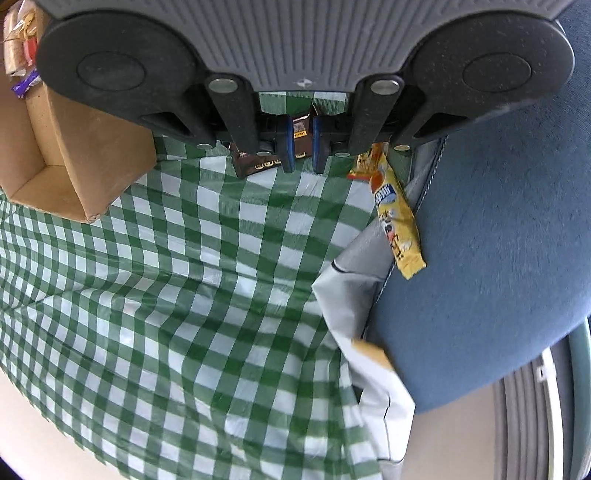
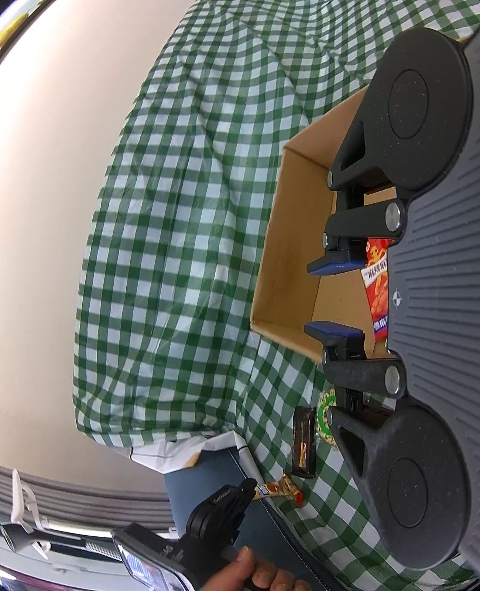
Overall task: Organize snacks
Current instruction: 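Move both open tools back toward the remaining snacks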
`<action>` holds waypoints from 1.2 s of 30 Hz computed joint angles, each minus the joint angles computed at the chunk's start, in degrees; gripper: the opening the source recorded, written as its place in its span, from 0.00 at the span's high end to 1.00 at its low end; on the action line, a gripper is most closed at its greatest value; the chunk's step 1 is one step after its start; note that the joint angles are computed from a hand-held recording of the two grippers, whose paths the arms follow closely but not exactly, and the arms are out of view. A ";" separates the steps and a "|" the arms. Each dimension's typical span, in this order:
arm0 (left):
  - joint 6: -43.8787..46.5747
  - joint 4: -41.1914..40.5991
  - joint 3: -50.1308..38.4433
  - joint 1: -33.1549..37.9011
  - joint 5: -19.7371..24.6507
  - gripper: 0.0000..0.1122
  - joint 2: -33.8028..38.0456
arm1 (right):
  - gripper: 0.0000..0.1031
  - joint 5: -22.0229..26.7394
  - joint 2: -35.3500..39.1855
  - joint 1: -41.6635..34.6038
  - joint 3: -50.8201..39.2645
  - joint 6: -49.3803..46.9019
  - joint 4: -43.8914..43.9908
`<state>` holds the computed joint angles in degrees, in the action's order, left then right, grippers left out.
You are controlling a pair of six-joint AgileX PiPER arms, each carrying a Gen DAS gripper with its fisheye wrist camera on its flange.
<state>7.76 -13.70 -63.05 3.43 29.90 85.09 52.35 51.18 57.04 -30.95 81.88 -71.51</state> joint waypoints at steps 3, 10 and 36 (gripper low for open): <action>0.41 -0.31 0.04 0.26 0.23 0.91 0.18 | 0.72 0.16 1.05 0.66 -0.41 0.38 0.06; 1.23 -2.07 -0.25 0.24 0.40 0.91 0.37 | 0.72 1.18 2.38 2.61 -0.50 1.27 -0.49; 2.51 -7.64 -1.97 2.74 3.93 0.91 0.76 | 0.72 3.94 4.83 9.75 -0.53 -0.04 -4.30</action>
<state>10.27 -21.34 -65.02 6.17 33.82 85.85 56.28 56.01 66.79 -31.48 81.84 -75.81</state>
